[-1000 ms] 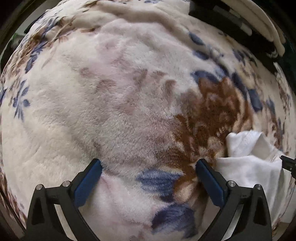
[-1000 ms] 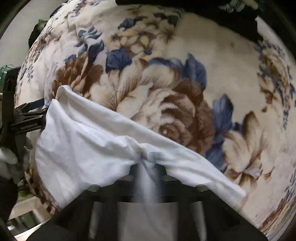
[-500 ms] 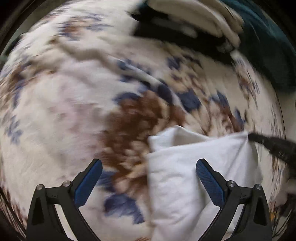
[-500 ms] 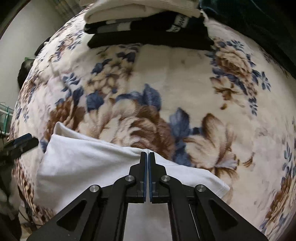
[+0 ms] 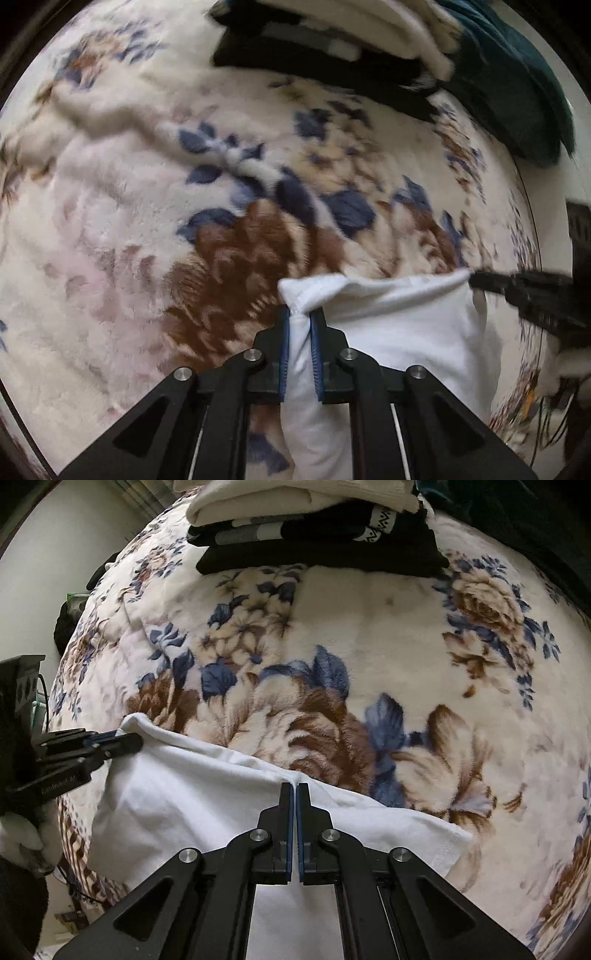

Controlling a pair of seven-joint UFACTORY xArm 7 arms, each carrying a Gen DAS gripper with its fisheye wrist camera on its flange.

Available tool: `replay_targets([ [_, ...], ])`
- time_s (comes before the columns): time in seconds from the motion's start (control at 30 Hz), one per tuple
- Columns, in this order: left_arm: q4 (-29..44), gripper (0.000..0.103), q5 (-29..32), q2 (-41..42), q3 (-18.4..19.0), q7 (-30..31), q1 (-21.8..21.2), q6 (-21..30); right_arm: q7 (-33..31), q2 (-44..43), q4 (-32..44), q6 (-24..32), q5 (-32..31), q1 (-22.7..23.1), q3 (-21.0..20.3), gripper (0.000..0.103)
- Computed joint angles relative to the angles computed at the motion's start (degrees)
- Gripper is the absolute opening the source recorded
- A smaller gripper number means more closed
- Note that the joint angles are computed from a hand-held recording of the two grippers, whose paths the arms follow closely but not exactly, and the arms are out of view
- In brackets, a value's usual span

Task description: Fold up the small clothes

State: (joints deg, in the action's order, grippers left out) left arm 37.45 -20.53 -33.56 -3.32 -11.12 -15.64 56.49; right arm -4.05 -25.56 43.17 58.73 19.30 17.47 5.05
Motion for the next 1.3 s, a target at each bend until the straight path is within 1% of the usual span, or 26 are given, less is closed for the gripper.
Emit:
replay_targets([
  [0.13, -0.98, 0.012, -5.20, 1.28, 3.13, -1.83, 1.01, -0.29, 2.39, 2.34, -0.12, -0.60, -1.56, -0.53, 0.88, 0.001],
  [0.17, -0.63, 0.015, -6.13, 0.97, 3.54, -2.44, 1.25, 0.63, 2.66, 3.23, 0.03, -0.52, -2.04, -0.51, 1.10, 0.001],
  [0.2, -0.41, 0.021, -6.08, 0.21, 3.34, -3.19, 1.68, 1.32, 2.70, 4.39, 0.39, 0.05, -1.92, -0.40, 1.00, 0.002],
  [0.27, -0.29, 0.027, -4.74, -2.34, 2.20, -5.28, 2.57, 2.49, 1.42, 7.05, 1.71, 3.19, 1.64, -0.14, -0.72, 0.002],
  [0.33, -0.02, 0.030, 0.90, -6.35, -0.94, -8.95, 4.39, 4.52, 0.64, 6.80, 1.97, 4.10, 3.51, -0.72, -1.34, 0.006],
  [0.37, 0.17, 0.038, 5.04, -8.82, -3.36, -11.92, 5.70, 6.16, -1.30, 5.61, 2.06, 4.55, 5.02, -0.62, -1.92, 0.007],
  [0.4, 0.04, 0.059, 7.19, -10.10, -4.66, -14.06, 6.19, 6.70, -2.80, 4.81, 2.22, 4.78, 6.02, -0.51, -2.15, 0.017],
  [0.43, -0.34, 0.071, 8.93, -11.93, -5.44, -16.11, 6.51, 7.93, -4.89, 3.64, 2.51, 4.69, 7.24, -0.03, -2.24, 0.038],
  [0.47, -0.97, 0.084, 10.68, -14.19, -6.29, -18.51, 6.99, 9.50, -6.70, 3.14, 2.97, 4.59, 8.28, 0.52, -2.18, 0.047],
  [0.5, -1.83, 0.084, 11.98, -16.21, -6.69, -20.41, 7.30, 10.52, -9.01, 3.57, 4.16, 4.63, 9.40, 1.50, -1.92, 0.057],
  [0.53, -2.84, 0.084, 12.63, -17.97, -6.89, -22.09, 7.31, 11.33, -11.19, 5.24, 6.09, 5.04, 10.07, 2.67, -1.23, 0.059],
  [0.6, -5.25, 0.084, 12.91, -22.06, -6.81, -25.89, 7.32, 13.89, -13.85, 9.49, 10.19, 5.28, 9.40, 4.44, 1.20, 0.059],
  [0.7, -9.18, 0.084, 11.37, -27.68, -5.11, -29.90, 6.96, 16.59, -18.90, 18.27, 17.95, 5.40, 7.02, 7.71, 5.40, 0.059],
  [0.8, -12.47, 0.084, 10.09, -33.72, -3.83, -32.70, 6.97, 18.55, -20.80, 28.06, 26.29, 8.33, 0.78, 10.40, 8.96, 0.058],
  [0.87, -13.69, 0.084, 9.65, -36.75, -3.35, -33.62, 6.98, 19.60, -21.56, 33.15, 30.42, 11.07, -0.62, 11.36, 9.93, 0.032],
  [0.9, -14.59, 0.084, 8.90, -38.94, -2.68, -34.10, 6.89, 19.90, -20.81, 36.01, 33.12, 14.20, -0.61, 11.54, 10.10, 0.012],
  [0.93, -14.91, 0.084, 8.50, -40.12, -2.33, -34.35, 6.88, 20.37, -18.94, 39.09, 36.28, 18.53, 1.23, 11.95, 9.09, 0.010],
  [0.97, -15.15, 0.084, 8.19, -40.92, -2.09, -34.37, 6.82, 20.75, -17.27, 41.37, 38.66, 22.13, 3.46, 10.37, 9.82, 0.009],
  [1.0, -15.29, 0.084, 7.69, -41.08, -1.91, -34.05, 6.52, 20.53, -14.50, 44.93, 41.72, 28.13, 8.09, 6.38, 12.14, 0.007],
  [1.03, -15.42, 0.084, 7.41, -41.38, -1.90, -33.70, 6.24, 20.52, -12.50, 47.89, 43.90, 33.82, 13.43, 4.49, 12.06, 0.007],
  [1.07, -15.42, 0.084, 7.40, -41.20, -2.17, -33.36, 6.09, 20.49, -10.36, 50.20, 44.37, 38.39, 18.68, 1.48, 13.34, 0.007],
  [1.1, -15.34, 0.084, 7.31, -41.01, -2.16, -33.03, 5.98, 20.40, -9.44, 51.11, 44.31, 40.56, 21.71, 0.87, 12.52, 0.007],
  [1.13, -15.32, 0.084, 7.00, -40.63, -2.11, -32.71, 5.81, 19.94, -7.63, 50.89, 43.54, 40.33, 23.55, 2.53, 9.30, 0.007],
  [1.2, -14.63, 0.084, 6.55, -38.75, -2.26, -32.02, 5.55, 18.39, 0.55, 50.84, 41.02, 36.80, 24.19, 2.38, 7.23, 0.007],
  [1.27, -13.82, 0.084, 6.58, -37.02, -2.27, -30.79, 5.14, 16.78, 2.20, 49.33, 38.74, 32.55, 24.10, 1.66, 7.32, 0.012],
  [1.3, -12.90, 0.084, 6.97, -35.10, -2.52, -29.73, 4.88, 15.56, 1.80, 47.64, 37.61, 30.11, 23.70, 1.59, 7.46, 0.029],
])
